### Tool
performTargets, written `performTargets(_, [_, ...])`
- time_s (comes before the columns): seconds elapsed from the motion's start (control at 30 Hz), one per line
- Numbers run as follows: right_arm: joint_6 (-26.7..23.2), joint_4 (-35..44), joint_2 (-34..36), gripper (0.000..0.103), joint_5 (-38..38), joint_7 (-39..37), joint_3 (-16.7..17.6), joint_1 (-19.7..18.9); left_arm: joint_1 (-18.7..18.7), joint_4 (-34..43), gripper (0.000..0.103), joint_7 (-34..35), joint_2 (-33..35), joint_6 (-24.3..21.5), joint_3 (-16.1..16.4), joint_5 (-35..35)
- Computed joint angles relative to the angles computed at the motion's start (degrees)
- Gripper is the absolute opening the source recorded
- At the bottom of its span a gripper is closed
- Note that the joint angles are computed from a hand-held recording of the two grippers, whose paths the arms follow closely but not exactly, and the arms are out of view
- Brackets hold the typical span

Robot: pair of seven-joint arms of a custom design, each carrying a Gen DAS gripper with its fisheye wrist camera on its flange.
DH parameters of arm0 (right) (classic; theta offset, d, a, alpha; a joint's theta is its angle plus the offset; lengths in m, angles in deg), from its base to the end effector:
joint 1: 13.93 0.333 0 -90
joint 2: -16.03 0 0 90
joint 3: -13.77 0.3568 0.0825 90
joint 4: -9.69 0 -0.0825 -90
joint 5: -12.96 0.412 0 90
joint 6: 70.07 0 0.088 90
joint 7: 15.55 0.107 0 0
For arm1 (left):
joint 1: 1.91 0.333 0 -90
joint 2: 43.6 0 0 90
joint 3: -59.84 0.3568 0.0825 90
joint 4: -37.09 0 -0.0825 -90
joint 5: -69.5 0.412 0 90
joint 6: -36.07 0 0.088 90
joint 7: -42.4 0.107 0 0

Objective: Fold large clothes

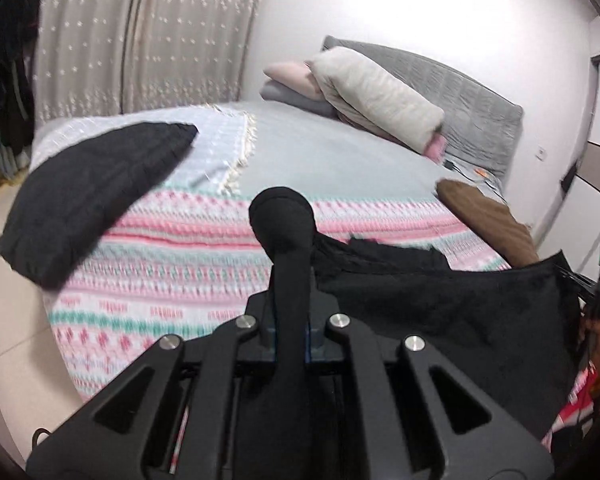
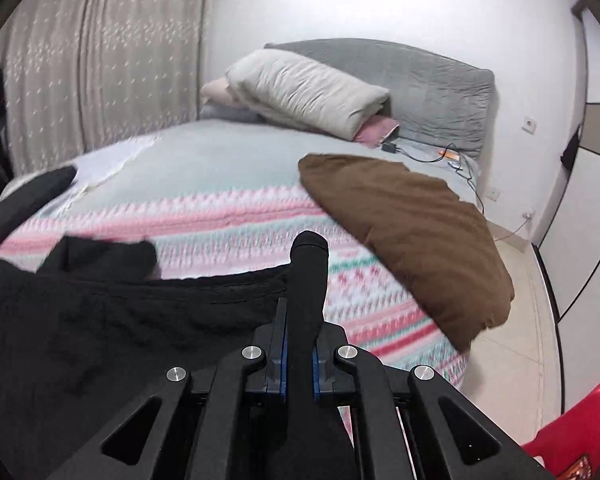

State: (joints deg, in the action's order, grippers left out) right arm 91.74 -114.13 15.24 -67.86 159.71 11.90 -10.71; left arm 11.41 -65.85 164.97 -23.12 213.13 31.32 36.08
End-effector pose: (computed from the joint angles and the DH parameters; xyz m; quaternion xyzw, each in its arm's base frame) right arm 0.5793 0.0632 0.4718 -0.5511 0.6900 -0.4025 0.2411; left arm 0.7130 -0.0976 0.4954 -0.5726 0.6650 -0.4257 0.2207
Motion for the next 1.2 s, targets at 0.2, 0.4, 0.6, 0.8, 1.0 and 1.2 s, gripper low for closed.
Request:
performTargets(0.2, [-5.11, 12.40, 8.34, 0.006, 2.25, -1.76, -0.80, 2.17, -17.89, 14.90, 0.008, -20.35, 8.82, -2.57, 20.81, 14.98])
performTargets(0.4, [-7.88, 24.69, 18.55, 0.007, 11.15, -9.67, -3.42, 4.83, -22.64, 29.35, 0.008, -32.55, 19.34, -8.00, 28.20, 22.09])
performTargets(0.6, [-9.96, 33.32, 28.42, 0.007, 23.87, -21.52, -4.23, 4.88, -22.71, 39.57, 0.009, -38.05, 28.32, -16.88, 29.49, 28.23])
performTargets(0.8, [-11.82, 36.06, 34.30, 0.012, 37.45, -34.70, -2.25, 2.59, -19.01, 45.27, 0.023, -42.08, 32.91, -25.39, 25.33, 30.03])
performTargets(1.0, [-10.72, 32.53, 32.14, 0.052, 46.27, -38.24, -3.59, 2.84, -18.68, 39.60, 0.073, -47.65, 28.58, -23.65, 25.42, 35.28])
performTargets(1.2, [-3.43, 25.42, 26.10, 0.072, 43.24, -35.13, -9.41, 9.67, -20.85, 31.28, 0.084, -42.00, 21.40, -21.66, 23.77, 41.29])
